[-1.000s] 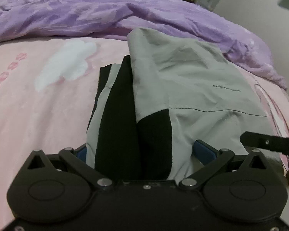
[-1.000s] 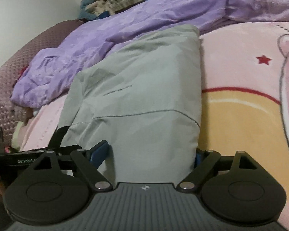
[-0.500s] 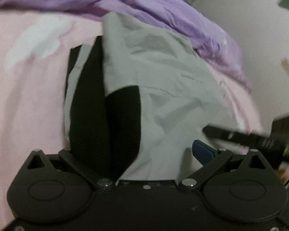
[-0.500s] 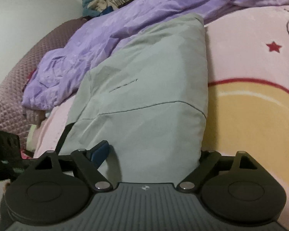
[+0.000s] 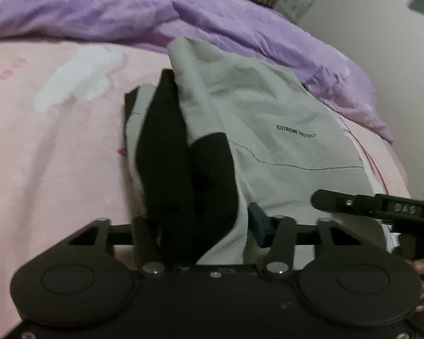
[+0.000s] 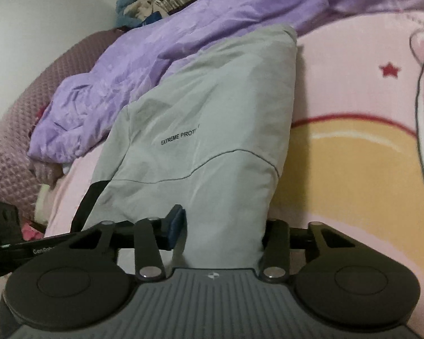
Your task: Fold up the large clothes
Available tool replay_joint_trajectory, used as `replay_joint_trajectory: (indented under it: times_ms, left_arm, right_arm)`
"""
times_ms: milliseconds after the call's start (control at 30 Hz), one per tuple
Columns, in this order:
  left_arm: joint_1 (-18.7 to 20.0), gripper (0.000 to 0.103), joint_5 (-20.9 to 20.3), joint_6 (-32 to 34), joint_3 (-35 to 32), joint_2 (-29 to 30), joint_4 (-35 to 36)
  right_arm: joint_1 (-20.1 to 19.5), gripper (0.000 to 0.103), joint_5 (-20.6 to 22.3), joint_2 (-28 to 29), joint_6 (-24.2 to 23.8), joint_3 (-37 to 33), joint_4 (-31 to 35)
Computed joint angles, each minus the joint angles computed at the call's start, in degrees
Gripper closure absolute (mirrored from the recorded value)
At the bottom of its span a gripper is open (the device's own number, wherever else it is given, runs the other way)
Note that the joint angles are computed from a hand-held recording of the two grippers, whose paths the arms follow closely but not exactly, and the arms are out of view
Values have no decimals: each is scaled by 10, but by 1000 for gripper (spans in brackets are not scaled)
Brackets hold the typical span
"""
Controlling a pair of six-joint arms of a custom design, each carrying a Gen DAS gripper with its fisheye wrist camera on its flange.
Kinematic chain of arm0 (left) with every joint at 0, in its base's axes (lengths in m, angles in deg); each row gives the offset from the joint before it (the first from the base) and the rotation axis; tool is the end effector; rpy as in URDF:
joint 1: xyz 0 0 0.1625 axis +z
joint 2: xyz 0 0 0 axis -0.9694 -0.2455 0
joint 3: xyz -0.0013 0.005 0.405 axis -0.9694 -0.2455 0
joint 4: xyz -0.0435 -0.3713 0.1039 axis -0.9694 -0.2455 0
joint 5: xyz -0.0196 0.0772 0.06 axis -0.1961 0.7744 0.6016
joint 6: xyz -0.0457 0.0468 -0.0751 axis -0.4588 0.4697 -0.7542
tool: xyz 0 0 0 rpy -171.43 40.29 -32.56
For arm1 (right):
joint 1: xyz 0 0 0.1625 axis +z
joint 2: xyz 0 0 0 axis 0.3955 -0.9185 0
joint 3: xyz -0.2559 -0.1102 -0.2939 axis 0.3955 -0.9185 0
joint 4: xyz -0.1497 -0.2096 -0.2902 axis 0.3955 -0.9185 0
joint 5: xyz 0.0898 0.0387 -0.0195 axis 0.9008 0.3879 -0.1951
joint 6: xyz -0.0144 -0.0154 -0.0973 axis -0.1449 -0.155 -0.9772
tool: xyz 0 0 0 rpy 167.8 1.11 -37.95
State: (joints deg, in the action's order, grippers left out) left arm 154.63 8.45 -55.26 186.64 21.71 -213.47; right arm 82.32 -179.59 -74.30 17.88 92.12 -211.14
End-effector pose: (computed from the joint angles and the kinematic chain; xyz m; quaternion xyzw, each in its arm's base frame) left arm 0.0707 -0.5702 0.2810 0.0117 0.9101 -0.3669 0.1920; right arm 0.2855 -0.5549 -0.0413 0.2126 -0.9530 0.2141 0.0286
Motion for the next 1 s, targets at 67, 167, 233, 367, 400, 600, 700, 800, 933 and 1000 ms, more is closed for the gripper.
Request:
replay_joint_trajectory:
  times_ms: [67,167,233,367,400,600,700,800,933,1000]
  left_arm:
    - [-10,70,12,17,3,2,-18]
    - [-24,74,9,26,17,-3,-50]
    - [-32,75,0,12,22,-5,-65]
    - [-67,76,3,26,28,5,-87]
    - [-76,76,2,21,27,10,-91]
    - [-122,76,-21,-6,19,53,-98]
    - [-142,76,-33,-10,2,90,-102]
    - [-155,75,-52,-13,-15,126,-118]
    - [-158,74,-76,-30,-44,175,-111]
    - [-155,73,-79,-35,-58,197,-98]
  right_arm:
    - [7,73,3,-10,-7,4,1]
    - [13,76,18,-37,-27,26,-5]
    - [19,77,14,-51,-39,34,-13]
    - [15,77,16,-102,-57,65,-16]
    - [14,77,11,-118,-68,77,-19]
    - [4,76,-25,-205,-87,140,-33]
    - [-13,76,-32,-249,-94,174,-46]
    - [-40,75,-26,-297,-110,204,-51]
    - [-72,74,-17,-330,-119,230,-60]
    - [-93,72,-13,-339,-123,239,-57]
